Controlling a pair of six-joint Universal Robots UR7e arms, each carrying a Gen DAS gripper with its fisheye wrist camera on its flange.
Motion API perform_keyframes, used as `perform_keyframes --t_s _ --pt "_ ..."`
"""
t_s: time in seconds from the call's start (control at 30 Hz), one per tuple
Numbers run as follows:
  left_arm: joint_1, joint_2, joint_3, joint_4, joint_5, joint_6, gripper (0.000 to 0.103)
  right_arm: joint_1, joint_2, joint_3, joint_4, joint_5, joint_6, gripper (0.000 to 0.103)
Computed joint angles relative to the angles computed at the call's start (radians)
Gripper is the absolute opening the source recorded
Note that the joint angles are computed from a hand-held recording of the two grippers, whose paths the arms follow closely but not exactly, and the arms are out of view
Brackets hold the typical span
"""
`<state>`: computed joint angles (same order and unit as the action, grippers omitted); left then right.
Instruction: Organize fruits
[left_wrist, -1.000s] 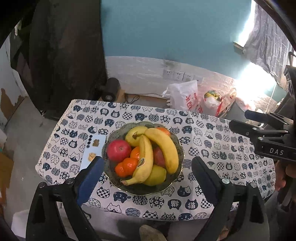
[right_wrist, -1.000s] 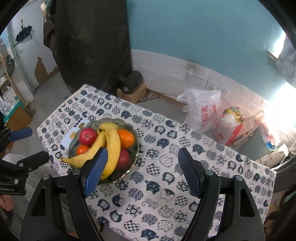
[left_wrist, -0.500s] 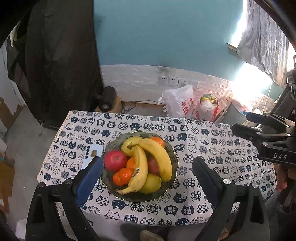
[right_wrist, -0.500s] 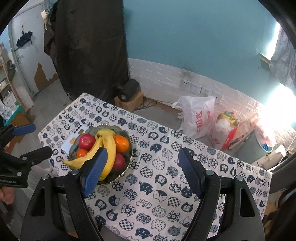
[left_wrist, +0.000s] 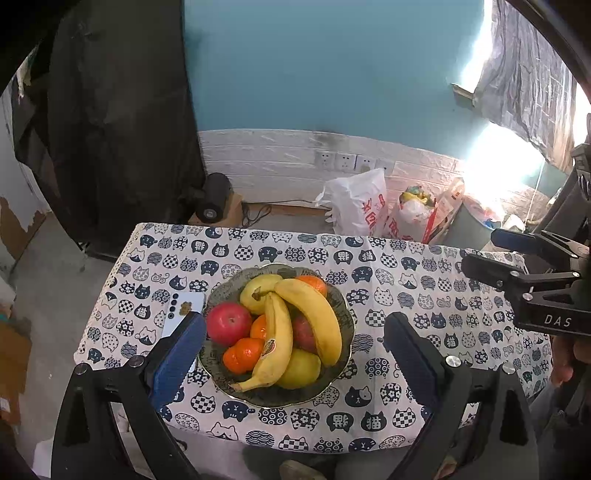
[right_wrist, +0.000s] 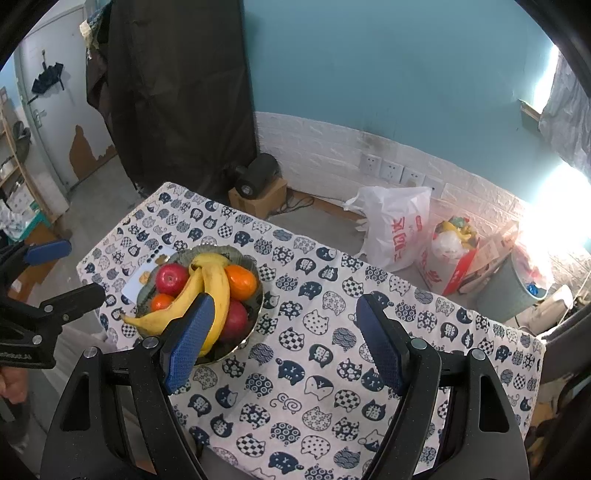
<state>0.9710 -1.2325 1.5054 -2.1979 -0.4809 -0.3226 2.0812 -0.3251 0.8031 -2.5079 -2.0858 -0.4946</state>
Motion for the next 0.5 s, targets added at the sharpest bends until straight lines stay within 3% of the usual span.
perform_keyframes --t_s 0.5 --pt "0.0 -0.003 -0.004 0.04 -0.015 -0.044 0.098 0.001 0.0 0.003 -0.005 -0.004 -0.007 0.078"
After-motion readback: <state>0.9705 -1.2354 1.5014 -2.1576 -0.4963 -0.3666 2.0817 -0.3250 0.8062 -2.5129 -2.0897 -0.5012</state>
